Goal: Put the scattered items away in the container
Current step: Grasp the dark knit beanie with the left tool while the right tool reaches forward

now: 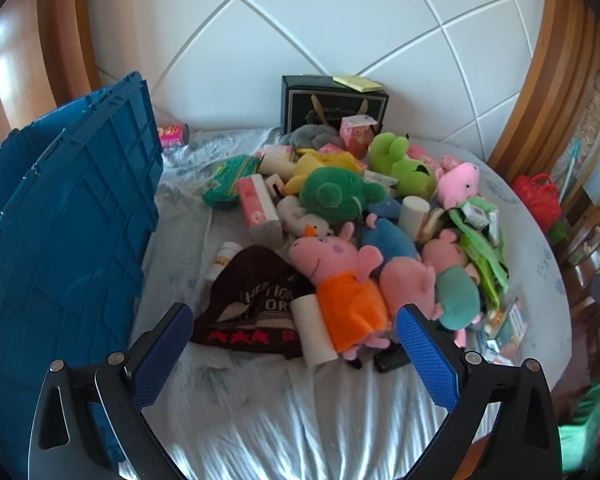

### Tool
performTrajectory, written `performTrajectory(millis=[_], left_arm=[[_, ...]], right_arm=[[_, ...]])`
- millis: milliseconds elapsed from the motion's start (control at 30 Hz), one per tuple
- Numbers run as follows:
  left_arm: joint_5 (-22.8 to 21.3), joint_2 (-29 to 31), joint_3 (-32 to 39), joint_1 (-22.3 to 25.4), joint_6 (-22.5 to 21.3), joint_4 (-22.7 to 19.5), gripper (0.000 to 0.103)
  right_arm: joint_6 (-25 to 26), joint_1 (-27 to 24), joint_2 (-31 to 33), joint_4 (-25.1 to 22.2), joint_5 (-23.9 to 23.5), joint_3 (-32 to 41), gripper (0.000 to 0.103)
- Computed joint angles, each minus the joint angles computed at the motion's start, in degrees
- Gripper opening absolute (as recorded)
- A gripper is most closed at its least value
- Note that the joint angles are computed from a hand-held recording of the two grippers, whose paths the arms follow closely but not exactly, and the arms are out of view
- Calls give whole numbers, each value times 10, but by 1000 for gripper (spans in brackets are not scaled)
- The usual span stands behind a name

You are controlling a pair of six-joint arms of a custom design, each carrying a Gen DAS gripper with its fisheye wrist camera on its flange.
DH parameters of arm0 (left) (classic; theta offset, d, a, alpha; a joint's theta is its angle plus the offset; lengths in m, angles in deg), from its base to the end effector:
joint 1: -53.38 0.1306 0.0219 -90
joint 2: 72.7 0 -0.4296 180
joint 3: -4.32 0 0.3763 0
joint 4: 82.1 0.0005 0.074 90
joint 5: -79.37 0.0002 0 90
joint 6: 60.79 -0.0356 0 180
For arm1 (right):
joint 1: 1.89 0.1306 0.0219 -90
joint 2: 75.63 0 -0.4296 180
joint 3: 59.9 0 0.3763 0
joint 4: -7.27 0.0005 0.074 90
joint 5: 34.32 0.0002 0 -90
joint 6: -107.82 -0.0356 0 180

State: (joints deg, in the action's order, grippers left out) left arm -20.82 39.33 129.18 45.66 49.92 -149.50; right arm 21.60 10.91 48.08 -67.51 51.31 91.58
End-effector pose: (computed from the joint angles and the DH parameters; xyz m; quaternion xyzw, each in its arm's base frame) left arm 0.6082 -0.0766 0.5234 -0.1342 0.9397 0.0076 0.3146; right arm 0.6507 0.1501 0.5831 -0.1479 0.9180 0.0642 0.3622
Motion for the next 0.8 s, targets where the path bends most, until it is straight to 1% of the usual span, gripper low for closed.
performTrajectory(millis=[33, 133, 267, 367, 500, 600, 667, 800], left_arm=[[12, 0, -11, 7, -3, 11, 103], [18, 0, -43, 22, -9, 41, 103], [36, 13, -58, 37, -6, 52, 103], [37, 36, -51, 45, -14, 47, 103], [11, 76, -38, 55, -14, 49, 103], [20, 108, -26, 65, -20, 48, 103], [34, 123, -22, 69, -22, 52, 102], [43, 157, 12, 75, -18, 34, 103]], right_arm=[[-2, 2, 4, -4, 2, 4, 103], [-6, 7, 12, -8, 10, 12, 103], [-18, 9, 19, -13, 22, 14, 103], [-25, 9, 24, -22, 26, 15, 103], [-29, 6, 28, -28, 28, 14, 103], [-28, 1, 34, -35, 26, 22, 103], [-22, -4, 43, -39, 23, 33, 103], [2, -18, 51, -25, 19, 24, 103]])
